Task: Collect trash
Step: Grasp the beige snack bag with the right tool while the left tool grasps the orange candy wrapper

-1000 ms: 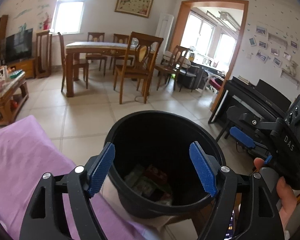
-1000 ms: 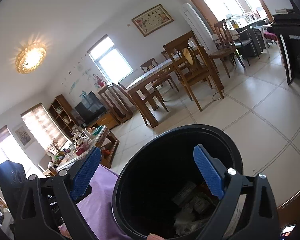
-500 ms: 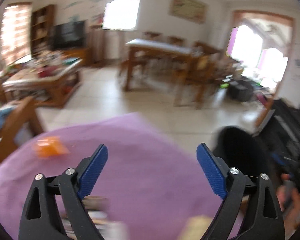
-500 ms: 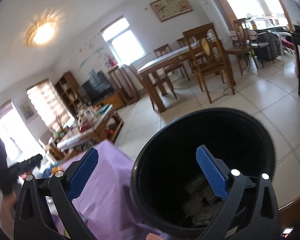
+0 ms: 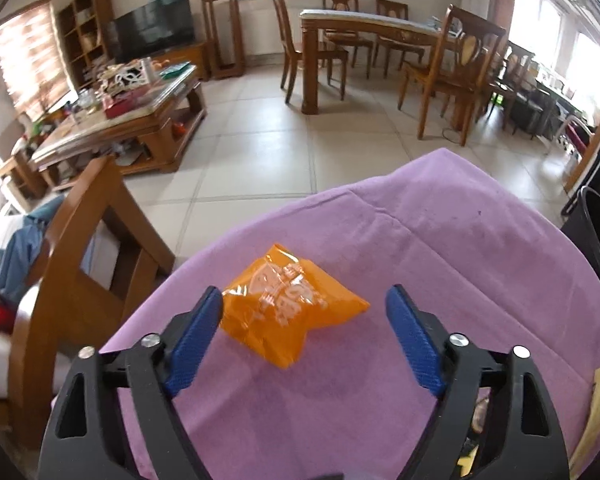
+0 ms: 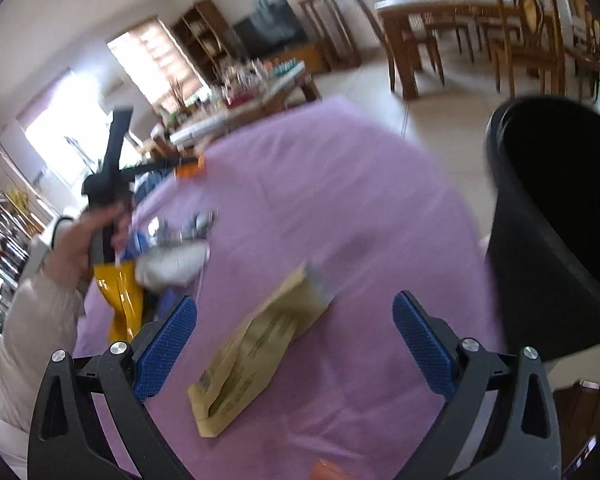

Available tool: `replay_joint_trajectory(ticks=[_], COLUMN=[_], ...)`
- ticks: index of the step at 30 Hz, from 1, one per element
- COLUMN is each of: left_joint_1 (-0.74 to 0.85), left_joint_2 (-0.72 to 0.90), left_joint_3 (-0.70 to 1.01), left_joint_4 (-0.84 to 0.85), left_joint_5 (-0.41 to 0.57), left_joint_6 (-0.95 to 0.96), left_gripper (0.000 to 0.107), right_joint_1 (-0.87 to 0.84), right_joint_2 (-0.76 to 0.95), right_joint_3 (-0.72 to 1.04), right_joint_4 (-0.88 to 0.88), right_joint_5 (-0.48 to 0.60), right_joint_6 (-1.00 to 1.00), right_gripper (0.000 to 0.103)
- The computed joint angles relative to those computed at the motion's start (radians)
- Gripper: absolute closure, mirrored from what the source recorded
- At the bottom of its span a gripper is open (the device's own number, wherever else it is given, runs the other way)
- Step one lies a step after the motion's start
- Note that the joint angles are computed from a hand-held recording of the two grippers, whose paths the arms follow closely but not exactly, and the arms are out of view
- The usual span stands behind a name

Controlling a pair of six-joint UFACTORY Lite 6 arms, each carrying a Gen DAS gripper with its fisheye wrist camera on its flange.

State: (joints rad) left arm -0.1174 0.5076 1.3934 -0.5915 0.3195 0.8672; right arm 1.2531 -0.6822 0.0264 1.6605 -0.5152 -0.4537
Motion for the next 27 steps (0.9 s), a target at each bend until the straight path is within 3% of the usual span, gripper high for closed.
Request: replay_joint_trajectory(ticks=[3,5,7,10,15,20,23,27], left_joint_1=[0.008,0.015,0.012,-0.010,0.018,0.089,0.121,0.147], left_joint_2=[0.062,0.075,0.049,-0.043,-0.189,-0.392,-0.547,-0.769], left_joint_3=[0.054,0.068,0.024,-0.116,-0.304,-0.488,-0.607,-0.742], left_joint_4=[-0.055,-0.098,-0.153,-0.217,-0.498,-0.691,-0.732,-0.711], left_joint_5=[0.012,0.019,0.025,-0.045,-0.001,0.144,0.213,0.317], left_joint_6=[0.041,0.089,0.149,0.240,0.508,0.681,0.721,0.664], left_gripper=[0.039,0.054,0.070,0.072,0.076,0.076,0.076,0.076], right_joint_1=[0.020,-0.002,-0.005,-0.012,-0.009,0.016,0.073,0.157], right_joint_2=[0.163,0.239,0.347,0.476,0.510,0.480,0.373,0.160], right_joint_3=[0.081,0.125,0.211,0.297,0.346,0.323,0.248,0.176], right_joint_4=[-0.053,-0.101,-0.032,0.001,0.071,0.051,0.002,0.074], right_joint_5=[-0.017,0.010,-0.010,-0.003,-0.005,-0.044,-0.098,-0.231], right_joint_6=[0.073,0.106,-0.001,-0.078,-0.196,-0.177,-0.093,-0.153], right_gripper=[0.006,0.007,0.016,0.037,0.071,0.077,0.077,0.077])
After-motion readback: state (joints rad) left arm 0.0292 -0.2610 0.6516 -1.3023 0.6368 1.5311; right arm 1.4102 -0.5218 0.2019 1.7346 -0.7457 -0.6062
